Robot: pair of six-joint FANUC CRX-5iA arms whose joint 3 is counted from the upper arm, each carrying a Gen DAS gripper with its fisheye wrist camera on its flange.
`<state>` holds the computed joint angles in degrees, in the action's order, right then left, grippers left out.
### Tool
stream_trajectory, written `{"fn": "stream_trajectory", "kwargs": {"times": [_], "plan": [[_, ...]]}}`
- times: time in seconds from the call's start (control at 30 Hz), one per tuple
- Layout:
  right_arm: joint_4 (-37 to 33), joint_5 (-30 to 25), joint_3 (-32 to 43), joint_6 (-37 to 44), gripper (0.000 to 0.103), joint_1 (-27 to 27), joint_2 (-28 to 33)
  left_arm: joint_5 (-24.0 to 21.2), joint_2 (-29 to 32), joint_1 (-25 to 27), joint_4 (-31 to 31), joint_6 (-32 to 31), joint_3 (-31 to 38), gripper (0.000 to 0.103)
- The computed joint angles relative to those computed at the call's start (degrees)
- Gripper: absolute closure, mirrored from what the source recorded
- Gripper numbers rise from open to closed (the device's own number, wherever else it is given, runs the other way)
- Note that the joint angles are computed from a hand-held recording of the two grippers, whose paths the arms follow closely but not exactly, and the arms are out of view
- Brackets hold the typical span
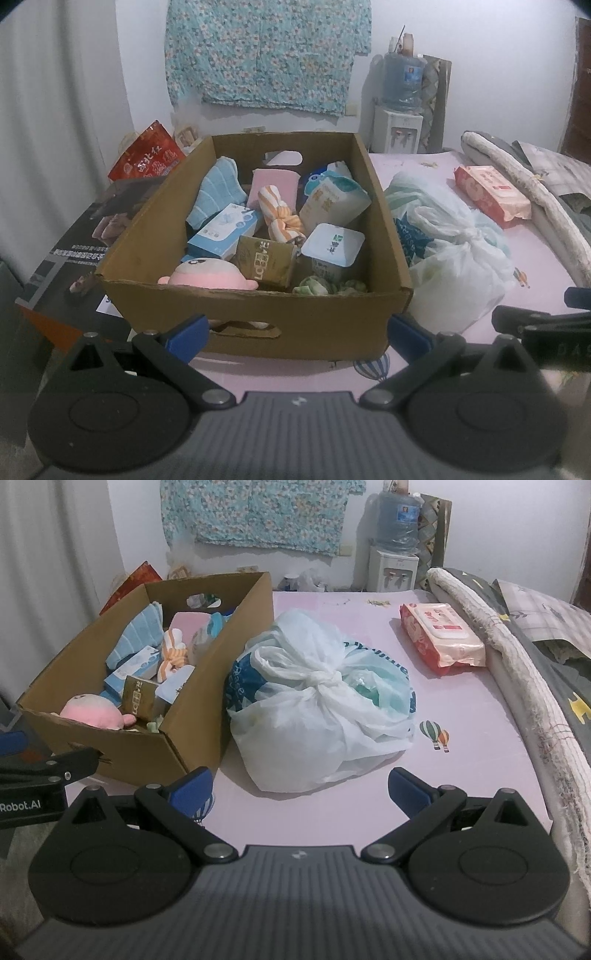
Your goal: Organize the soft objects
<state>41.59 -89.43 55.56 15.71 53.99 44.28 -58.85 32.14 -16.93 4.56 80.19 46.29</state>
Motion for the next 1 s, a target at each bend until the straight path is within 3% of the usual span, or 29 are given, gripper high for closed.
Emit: {"fn": "stream_trajectory", "kwargs": {"times": [0.67,1.0], "plan": [[-1.7,-1.09,1.38,0.33,0.001,-0.42,0.74,-2.64,1.55,-0.39,-1.22,-0.41,2.5,0.0],[-2.03,-3.53,5.86,2.8,0.001,-0.46,3.36,-3.81,2.13,-0.25,-1.28,-0.43,3.35,0.0]]}}
